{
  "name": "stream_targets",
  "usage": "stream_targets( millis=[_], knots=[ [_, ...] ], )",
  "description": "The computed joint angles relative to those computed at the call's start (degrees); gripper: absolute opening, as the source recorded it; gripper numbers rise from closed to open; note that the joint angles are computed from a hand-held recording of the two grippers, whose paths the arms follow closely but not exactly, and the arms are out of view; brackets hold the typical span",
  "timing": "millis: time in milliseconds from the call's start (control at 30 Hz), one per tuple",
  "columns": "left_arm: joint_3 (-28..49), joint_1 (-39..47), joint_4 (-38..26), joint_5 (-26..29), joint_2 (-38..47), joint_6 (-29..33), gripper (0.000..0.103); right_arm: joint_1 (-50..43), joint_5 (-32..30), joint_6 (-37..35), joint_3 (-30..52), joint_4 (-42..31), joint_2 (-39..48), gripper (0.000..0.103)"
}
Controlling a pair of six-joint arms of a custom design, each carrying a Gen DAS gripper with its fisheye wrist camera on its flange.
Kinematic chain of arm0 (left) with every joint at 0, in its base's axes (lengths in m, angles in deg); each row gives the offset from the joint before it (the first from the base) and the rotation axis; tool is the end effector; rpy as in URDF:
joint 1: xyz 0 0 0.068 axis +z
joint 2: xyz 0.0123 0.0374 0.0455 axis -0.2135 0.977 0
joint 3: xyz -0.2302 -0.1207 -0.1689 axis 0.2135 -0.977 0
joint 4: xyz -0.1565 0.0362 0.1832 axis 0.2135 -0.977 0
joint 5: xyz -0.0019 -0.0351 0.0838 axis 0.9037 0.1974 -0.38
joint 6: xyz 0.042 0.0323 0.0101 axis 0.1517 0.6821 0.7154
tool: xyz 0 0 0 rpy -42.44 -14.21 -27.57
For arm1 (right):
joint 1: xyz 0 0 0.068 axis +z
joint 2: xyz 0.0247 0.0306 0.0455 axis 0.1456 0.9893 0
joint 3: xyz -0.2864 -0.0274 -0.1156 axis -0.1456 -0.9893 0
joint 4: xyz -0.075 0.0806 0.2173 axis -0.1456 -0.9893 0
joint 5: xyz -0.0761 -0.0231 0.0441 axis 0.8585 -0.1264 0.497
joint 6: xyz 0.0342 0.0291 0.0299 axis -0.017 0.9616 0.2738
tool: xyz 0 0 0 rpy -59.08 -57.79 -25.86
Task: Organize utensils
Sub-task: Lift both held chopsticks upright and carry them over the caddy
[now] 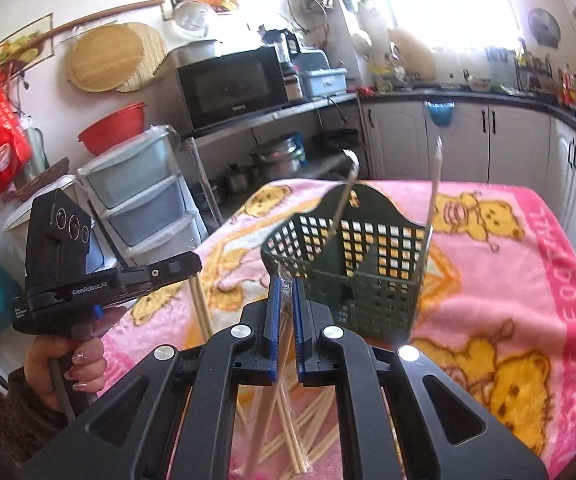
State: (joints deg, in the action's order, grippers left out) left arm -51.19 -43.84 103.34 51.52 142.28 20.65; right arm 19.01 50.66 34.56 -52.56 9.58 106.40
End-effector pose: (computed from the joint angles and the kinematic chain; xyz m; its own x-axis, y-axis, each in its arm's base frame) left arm 0.2638 -0.1705 0.1469 -0.6410 -0.2292 -0.7325 0.3921 0.7227 -0.5692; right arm 0.2330 0.0566 0.1892 -0.5178 -0.0299 -0.8550 -0.4423 0.8648 0.2376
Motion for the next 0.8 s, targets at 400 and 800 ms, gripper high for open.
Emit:
stream_targets(
  millis=[400,800],
  knots=[
    [4.72,-2.16,-4.96,-1.5,-4.77,3.26,0.003,-0.57,2.59,-0.9,0.73,-2.11,-7.71,0.006],
    [12.7,-4.43,-10.3,-3.84,-6.47,6.8,0.003,-5.61,1.28,-0.73,2.38,-1.57,-9.91,0.006]
  ],
)
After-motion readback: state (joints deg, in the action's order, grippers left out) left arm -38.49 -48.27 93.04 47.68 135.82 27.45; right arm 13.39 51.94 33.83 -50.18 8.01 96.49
